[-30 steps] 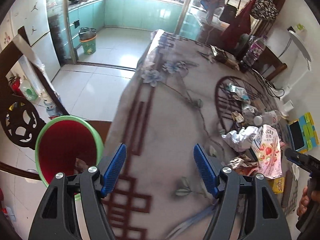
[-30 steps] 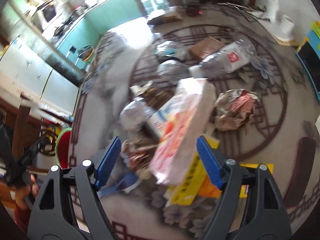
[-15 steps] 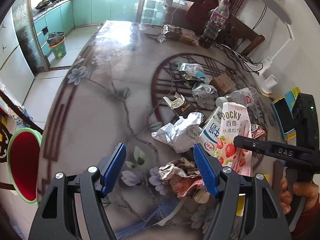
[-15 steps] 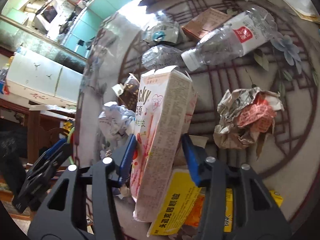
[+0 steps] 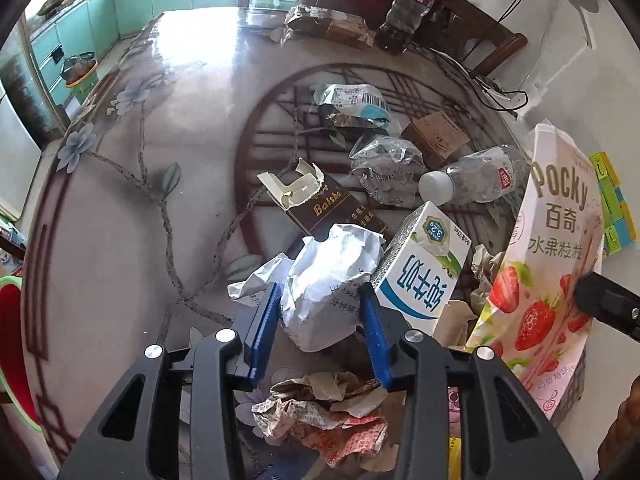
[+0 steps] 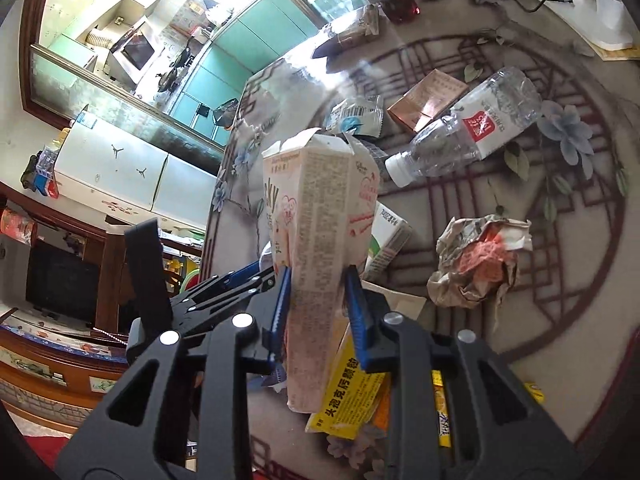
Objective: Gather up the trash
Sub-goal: 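Grasp the Pocky strawberry carton with the right tool while the left tool grasps crumpled white plastic, then carry both items over the red bin and open both tools to drop them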
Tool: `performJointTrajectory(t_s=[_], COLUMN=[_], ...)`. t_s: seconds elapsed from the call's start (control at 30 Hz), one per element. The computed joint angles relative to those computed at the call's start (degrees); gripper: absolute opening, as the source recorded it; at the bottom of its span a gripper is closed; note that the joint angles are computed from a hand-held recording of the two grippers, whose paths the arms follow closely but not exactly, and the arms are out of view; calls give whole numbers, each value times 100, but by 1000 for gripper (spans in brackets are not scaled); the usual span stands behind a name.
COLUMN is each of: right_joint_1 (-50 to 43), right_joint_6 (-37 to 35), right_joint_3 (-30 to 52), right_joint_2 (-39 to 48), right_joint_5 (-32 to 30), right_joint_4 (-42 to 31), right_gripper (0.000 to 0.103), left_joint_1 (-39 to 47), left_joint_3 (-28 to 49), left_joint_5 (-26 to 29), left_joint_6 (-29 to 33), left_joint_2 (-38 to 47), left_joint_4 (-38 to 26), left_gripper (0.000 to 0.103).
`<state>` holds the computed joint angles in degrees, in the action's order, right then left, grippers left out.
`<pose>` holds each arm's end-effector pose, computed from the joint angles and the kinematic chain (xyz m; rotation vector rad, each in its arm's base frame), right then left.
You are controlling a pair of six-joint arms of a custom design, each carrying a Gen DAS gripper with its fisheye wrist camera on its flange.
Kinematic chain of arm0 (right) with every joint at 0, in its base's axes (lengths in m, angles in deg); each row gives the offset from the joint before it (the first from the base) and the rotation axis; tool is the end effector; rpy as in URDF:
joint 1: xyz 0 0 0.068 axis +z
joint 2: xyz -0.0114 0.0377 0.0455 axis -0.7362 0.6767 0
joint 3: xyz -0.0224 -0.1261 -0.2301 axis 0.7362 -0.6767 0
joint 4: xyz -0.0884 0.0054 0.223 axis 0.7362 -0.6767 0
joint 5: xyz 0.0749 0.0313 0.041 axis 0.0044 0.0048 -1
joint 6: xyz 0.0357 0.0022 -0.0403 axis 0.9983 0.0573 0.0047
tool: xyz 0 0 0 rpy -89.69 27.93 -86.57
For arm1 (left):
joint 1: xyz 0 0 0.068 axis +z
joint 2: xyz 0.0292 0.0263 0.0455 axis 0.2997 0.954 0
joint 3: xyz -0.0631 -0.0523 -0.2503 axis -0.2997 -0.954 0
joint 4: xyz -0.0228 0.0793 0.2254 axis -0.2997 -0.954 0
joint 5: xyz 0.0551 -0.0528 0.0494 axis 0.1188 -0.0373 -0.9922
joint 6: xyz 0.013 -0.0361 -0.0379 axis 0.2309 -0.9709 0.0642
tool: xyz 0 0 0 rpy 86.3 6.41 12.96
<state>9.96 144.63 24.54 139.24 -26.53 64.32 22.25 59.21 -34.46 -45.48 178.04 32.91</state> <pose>0.1424 0.2021 0.2332 0.6843 2.4363 0.7282 0.2963 0.0101 0.1920 0.7108 2.6906 -0.4877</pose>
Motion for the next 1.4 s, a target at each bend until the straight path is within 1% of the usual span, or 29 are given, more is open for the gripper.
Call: performJointTrajectory(t_s=[0.1,0.13,0.37,0.67,0.9,1.0,1.13,1.23,1.4], right_joint_1=[-149,-93,118,412,526,535,524,508,471], right_joint_6=[-80,-68,-363,-628,-799,-881,-1059,-1240,-1521], right_joint_3=[72,161,1106,2271,2972,3459,4239,4972,6468], right_joint_2=[15,22,492,1231,1846,2236,2822,3347,4359], right_joint_5=[-81,-4,369,755,757,686,596,502,302], right_joint_4=[57,-31,-610,-1042,-1013,-1112,-1275,-1461,-1882], right_gripper=[27,27,27,26,26,26,26,26,26], left_joint_1=[280,379,1119,1965,2689,3021,3392,3633,4038], left_joint_3=[87,173,724,1218,1874,2253,2816,3283,4294], left_joint_5=[176,228,471,833,988,1078,1125,1113,1087], left_joint_6=[101,139,480,1080,1545,1704,1882,1962,2031], left_joint_2=[-276,-323,-700,-750,-322,-38,425,821,1617], left_joint_4=[-195,-278,-931,-1480,-1881,-2045,-2241,-2393,-2656], left_gripper=[37,37,38,38,38,38,38,38,38])
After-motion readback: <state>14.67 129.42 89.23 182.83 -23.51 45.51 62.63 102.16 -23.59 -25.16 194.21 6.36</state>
